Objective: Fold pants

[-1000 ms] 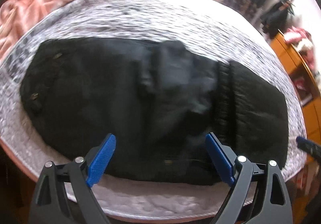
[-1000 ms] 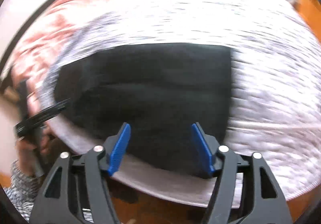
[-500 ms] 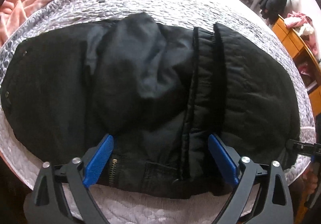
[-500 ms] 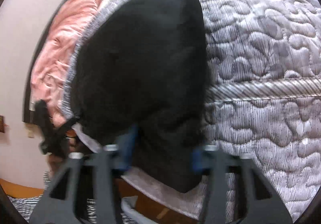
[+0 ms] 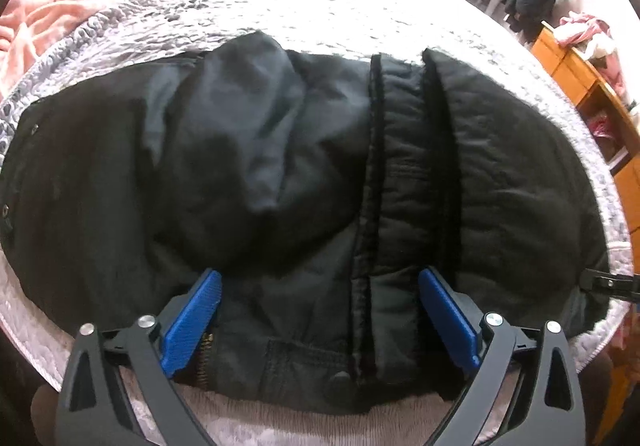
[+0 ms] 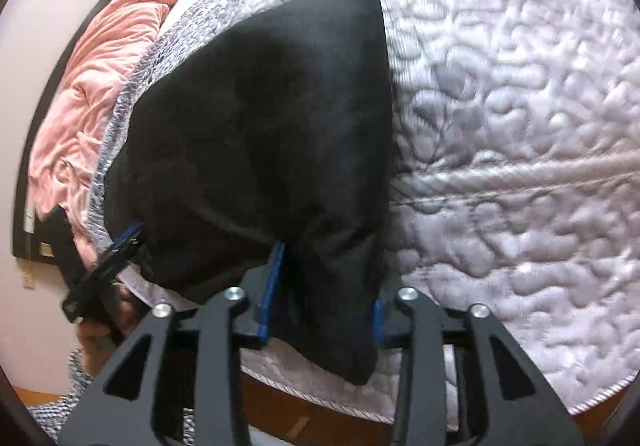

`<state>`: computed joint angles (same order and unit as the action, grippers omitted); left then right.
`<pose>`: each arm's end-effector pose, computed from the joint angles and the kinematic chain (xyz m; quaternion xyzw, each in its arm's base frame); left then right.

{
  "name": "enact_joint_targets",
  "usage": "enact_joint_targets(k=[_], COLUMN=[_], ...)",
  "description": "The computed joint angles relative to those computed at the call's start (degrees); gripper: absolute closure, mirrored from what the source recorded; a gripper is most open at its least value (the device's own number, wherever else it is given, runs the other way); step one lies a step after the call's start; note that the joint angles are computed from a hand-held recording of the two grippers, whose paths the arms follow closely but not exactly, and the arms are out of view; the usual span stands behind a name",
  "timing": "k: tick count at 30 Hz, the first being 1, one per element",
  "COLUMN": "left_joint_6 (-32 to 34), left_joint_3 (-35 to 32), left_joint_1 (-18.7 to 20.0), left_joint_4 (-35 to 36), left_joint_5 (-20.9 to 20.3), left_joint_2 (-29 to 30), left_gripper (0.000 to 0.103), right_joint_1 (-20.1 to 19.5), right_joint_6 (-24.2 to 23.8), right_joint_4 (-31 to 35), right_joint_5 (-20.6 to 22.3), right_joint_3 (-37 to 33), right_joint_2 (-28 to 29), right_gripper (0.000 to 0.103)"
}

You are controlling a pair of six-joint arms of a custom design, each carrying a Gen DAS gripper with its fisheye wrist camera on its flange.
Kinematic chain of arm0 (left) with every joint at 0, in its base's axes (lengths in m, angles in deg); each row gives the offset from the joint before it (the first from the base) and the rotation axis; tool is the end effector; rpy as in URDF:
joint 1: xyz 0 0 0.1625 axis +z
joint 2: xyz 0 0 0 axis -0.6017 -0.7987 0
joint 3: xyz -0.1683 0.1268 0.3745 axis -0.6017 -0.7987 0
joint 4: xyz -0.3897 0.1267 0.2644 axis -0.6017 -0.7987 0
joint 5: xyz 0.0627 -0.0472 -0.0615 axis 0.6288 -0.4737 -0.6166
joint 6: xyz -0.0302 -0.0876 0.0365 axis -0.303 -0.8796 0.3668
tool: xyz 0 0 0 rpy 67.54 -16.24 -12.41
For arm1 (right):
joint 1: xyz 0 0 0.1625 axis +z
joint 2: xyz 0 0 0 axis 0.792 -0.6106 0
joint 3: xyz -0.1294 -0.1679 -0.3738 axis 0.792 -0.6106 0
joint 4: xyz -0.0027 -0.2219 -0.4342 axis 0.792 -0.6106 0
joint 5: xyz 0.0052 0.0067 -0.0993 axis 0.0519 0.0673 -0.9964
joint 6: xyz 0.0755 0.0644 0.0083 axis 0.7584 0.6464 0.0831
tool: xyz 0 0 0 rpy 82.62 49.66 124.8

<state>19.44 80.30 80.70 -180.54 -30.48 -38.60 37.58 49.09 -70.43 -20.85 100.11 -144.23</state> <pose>-0.2268 -0.4737 0.4364 0.2941 0.9155 -0.1095 0.2519 0.1173 -0.6032 0.3424 0.0018 -0.9824 0.1691 0.0797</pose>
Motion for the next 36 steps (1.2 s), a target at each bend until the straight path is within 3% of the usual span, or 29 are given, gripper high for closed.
enact_joint_targets(k=[3,5,11,15,17,20,23,26,31,36], left_joint_6=[0.31,0.92,2.49,1.11,1.21,2.84,3.96,3.59,4.11,5.85], left_joint_3=[-2.06,-3.58,-7.23,-7.86,-7.60,-6.51,-7.02,-6.92,-6.35,-9.16], left_joint_1=[0.68,1.08,3.82,6.14,7.23,7.15,6.86,7.07,7.65,8.50], left_joint_4=[0.76,1.83,3.88,5.20,5.77,5.64,5.34,4.12,5.12,4.04], left_joint_5=[-0.27,0.26,3.26,2.94,2.95,4.42,1.57,1.46,0.90,-0.49], left_joint_2=[-0.39,-0.55,-0.59,0.46,1.15,1.16,0.11,-0.48,-0.74,-1.55], left_gripper=[0.005,0.005,0.005,0.005,0.005,0.005,0.005,0.005,0.005,0.006], right_joint_1=[5.58,8.92,13.19,15.03,15.86,15.76,15.76,16.21,17.51,17.28], right_joint_6=[-0.79,-2.40,-5.13,-5.14,-4.78,-6.72,-7.49,-7.52,-9.67,-10.56], right_joint_4=[-4.84,-8.34,-9.29,-7.68,-7.65,-9.12,-9.38,-9.16,-8.54,-8.21], right_joint_5=[-14.44,-20.00,-10.84,-12.94,-17.39,-20.17,-16.92,-12.71,-17.92,-13.50], right_joint_3=[0.48,0.88,0.32,-1.96,-3.17,-2.28,-0.96,-0.92,-3.30,-3.72], right_joint_2=[0.07,0.16,2.63,9.29,12.70,13.23,10.98,10.41,15.96,14.11], right_gripper=[0.056,0.056,0.056,0.059,0.059,0.056,0.056,0.056,0.054,0.053])
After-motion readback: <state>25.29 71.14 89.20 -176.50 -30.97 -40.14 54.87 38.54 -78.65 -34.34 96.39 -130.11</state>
